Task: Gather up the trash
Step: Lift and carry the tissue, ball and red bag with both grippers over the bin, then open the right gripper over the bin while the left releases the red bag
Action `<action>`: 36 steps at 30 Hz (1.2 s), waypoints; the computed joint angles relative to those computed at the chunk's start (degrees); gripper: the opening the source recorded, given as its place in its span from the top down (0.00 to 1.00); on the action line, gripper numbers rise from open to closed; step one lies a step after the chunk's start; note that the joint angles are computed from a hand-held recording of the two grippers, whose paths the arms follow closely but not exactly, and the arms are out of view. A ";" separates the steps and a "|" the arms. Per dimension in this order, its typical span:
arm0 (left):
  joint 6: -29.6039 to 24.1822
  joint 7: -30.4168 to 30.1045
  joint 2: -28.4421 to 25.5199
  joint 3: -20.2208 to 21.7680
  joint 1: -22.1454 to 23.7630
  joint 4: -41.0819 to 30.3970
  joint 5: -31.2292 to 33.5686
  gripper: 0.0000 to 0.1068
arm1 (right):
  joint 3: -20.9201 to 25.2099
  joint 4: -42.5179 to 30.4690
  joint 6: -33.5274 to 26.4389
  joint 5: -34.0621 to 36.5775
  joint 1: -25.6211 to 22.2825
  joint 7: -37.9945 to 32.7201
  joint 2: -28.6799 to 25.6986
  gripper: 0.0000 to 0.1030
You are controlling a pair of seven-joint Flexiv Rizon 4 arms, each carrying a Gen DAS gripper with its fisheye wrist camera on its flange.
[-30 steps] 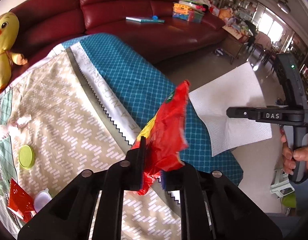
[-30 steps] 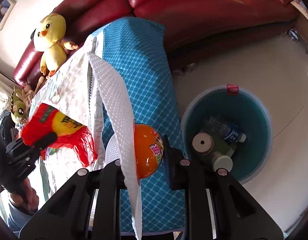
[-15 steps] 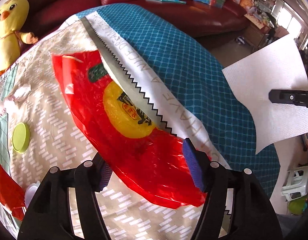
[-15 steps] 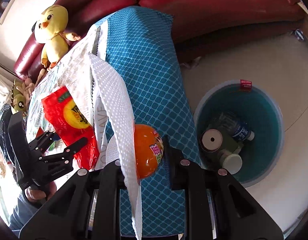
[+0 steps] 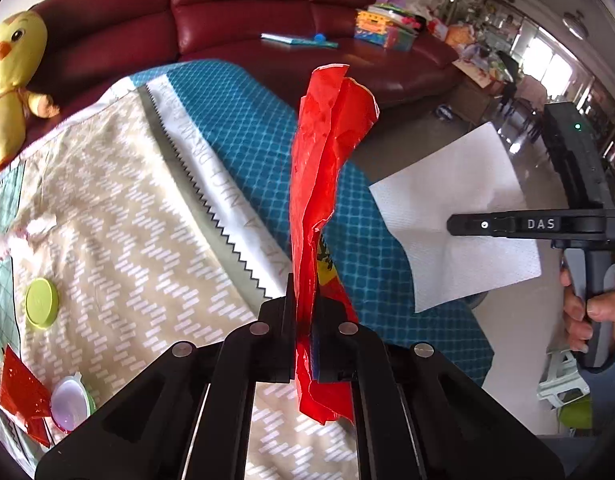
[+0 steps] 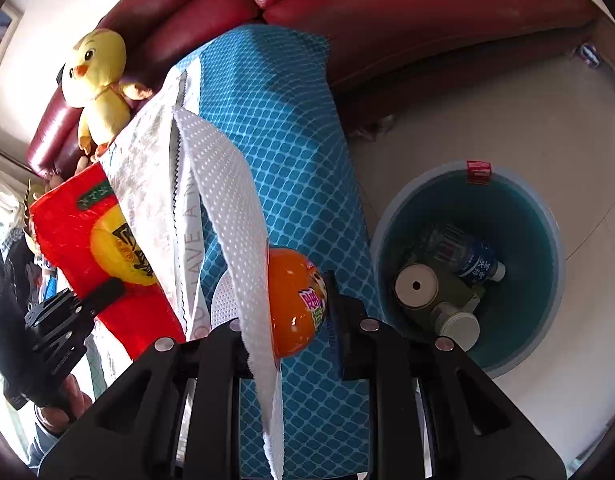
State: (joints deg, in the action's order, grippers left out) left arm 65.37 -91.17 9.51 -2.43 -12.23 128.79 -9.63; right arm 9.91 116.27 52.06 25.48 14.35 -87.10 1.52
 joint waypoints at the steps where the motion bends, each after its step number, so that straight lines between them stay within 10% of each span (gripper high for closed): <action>1: -0.28 0.38 -0.18 -0.26 -0.35 -0.71 -0.51 0.95 | -0.20 0.03 0.06 0.25 -0.22 -0.20 0.23 0.82; 17: -3.71 1.62 -17.12 -6.39 -6.81 -20.52 -2.02 0.95 | -6.87 4.82 2.25 0.78 -8.03 -2.62 5.60 0.82; 29: -8.21 1.15 -28.23 -6.09 -8.96 -29.06 -2.79 0.95 | -7.45 0.25 -2.71 2.71 -11.51 -6.10 -4.05 0.78; 36: -9.65 1.10 -30.47 -5.68 -8.77 -31.00 -2.09 0.95 | -4.81 -2.29 -3.43 3.69 -13.60 -6.14 -10.50 0.52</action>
